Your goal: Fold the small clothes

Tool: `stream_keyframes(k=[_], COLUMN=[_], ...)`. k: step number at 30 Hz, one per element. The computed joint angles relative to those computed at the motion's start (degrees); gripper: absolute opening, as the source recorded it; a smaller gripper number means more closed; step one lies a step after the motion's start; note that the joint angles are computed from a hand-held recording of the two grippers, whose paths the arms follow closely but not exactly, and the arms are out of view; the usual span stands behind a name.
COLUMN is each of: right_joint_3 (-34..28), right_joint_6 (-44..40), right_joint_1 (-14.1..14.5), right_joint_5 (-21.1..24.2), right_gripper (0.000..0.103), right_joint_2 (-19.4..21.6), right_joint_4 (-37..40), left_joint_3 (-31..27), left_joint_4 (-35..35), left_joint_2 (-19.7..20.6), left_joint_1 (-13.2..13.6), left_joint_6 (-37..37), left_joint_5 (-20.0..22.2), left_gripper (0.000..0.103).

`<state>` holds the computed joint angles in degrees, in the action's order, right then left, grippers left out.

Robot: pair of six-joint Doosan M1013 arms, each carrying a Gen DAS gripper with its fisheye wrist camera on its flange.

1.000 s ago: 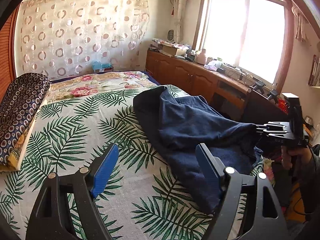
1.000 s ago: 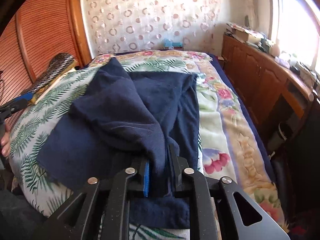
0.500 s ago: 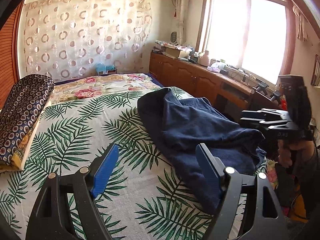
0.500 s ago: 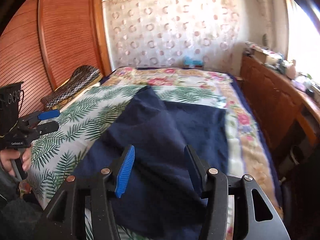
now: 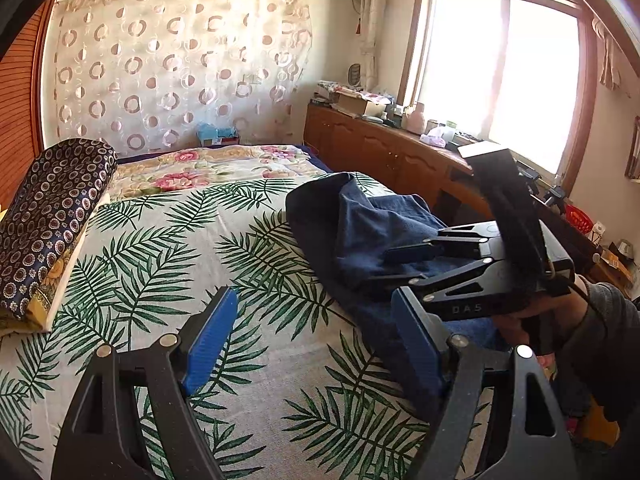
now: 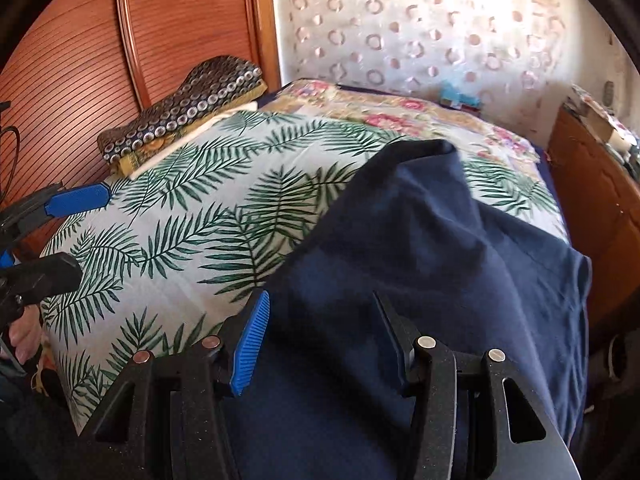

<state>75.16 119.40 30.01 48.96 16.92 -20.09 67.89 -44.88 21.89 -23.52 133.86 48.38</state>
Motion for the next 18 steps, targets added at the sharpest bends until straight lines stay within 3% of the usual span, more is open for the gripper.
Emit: stream_keyframes(k=[8,10,12,18], right_joint_3=[-4.6,-4.6,-3.6,-0.1], right_joint_6=[-6.0,-6.3,-6.3,-2.0], right_joint_1=[-0.6,-1.1,-1.7,-3.7], right_joint_5=[5.5,5.5,3.6,-1.8], right_gripper=[0.051,0.025,0.011,0.010], right_joint_2=[3.7,3.5,2.4,-1.8], right_joint_4=[1.2,1.5,2.6,2.6], left_joint_3=[0.0,-0.1,-0.2,-0.3], left_joint_4=[0.6,0.6,0.7,0.8], left_joint_2=[0.2,0.3,0.3,0.4], left_joint_1=[-0.2,-0.2,-0.3,-0.4], left_joint_6=[0.1,0.1,0.3,0.5], left_joint_5=[1.4,1.7,2.0,2.6], left_gripper=[0.080,0.080,0.080,0.080])
